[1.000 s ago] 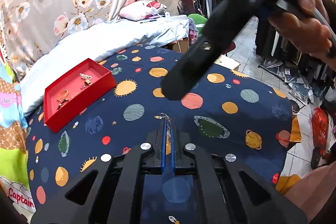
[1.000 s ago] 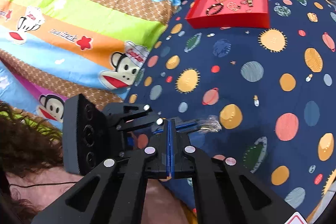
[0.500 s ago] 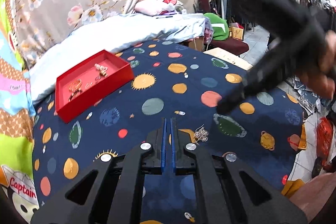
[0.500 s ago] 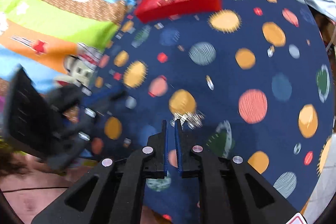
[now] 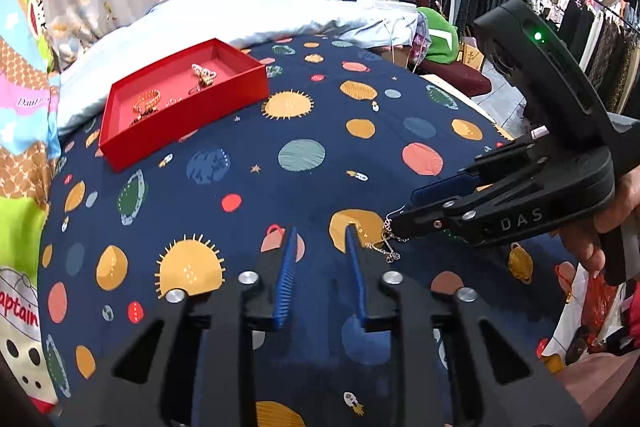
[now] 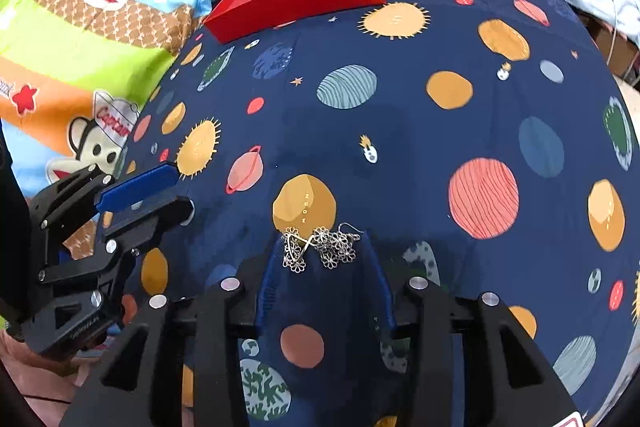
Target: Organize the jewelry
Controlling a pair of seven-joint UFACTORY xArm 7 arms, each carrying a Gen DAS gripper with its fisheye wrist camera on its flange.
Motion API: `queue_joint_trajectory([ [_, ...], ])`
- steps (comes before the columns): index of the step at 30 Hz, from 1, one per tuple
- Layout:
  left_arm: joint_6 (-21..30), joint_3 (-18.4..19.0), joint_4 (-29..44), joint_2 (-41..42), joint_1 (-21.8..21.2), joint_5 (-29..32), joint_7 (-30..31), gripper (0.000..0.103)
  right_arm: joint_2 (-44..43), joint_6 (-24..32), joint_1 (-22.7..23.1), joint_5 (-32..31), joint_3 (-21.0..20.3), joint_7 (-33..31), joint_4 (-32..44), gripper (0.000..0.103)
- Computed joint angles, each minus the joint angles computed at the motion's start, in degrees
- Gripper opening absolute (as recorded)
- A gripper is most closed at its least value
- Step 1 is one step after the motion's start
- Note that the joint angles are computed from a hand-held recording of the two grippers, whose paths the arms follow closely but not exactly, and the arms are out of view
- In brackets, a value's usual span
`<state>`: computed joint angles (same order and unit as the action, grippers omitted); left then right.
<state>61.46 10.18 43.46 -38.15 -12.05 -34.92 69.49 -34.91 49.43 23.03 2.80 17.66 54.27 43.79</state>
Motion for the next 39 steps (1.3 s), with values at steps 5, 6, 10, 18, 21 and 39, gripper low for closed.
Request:
queue_joint_trajectory([
  [5,-0.04,-0.45,0.03,0.31,0.41,0.32,-1.42,0.025,3.55,3.63,0.08,-1.88,1.18,-0.88,2.43,0.018],
  [6,-0.12,-0.47,0.13,0.45,0.45,0.31,-1.67,0.025,3.45,4.19,0.26,-2.01,1.28,-0.70,2.36,0.012],
  [10,0.41,-0.24,0.75,1.16,0.40,0.20,-2.13,0.025,0.91,3.51,1.43,-0.45,0.77,0.10,0.78,0.000],
  [18,2.13,-0.82,0.10,0.50,0.28,-0.10,-2.29,0.033,-4.80,3.35,1.14,0.20,1.55,2.75,-0.96,0.000],
  [21,2.37,-1.11,-0.24,0.08,0.15,-0.05,-2.69,0.033,-3.46,4.31,-0.59,-2.27,3.23,3.84,0.43,0.009],
  [39,3.41,-1.28,-0.39,0.07,-0.55,0.50,-3.50,0.035,-3.82,2.80,2.23,-0.30,1.02,4.59,-2.47,0.006],
])
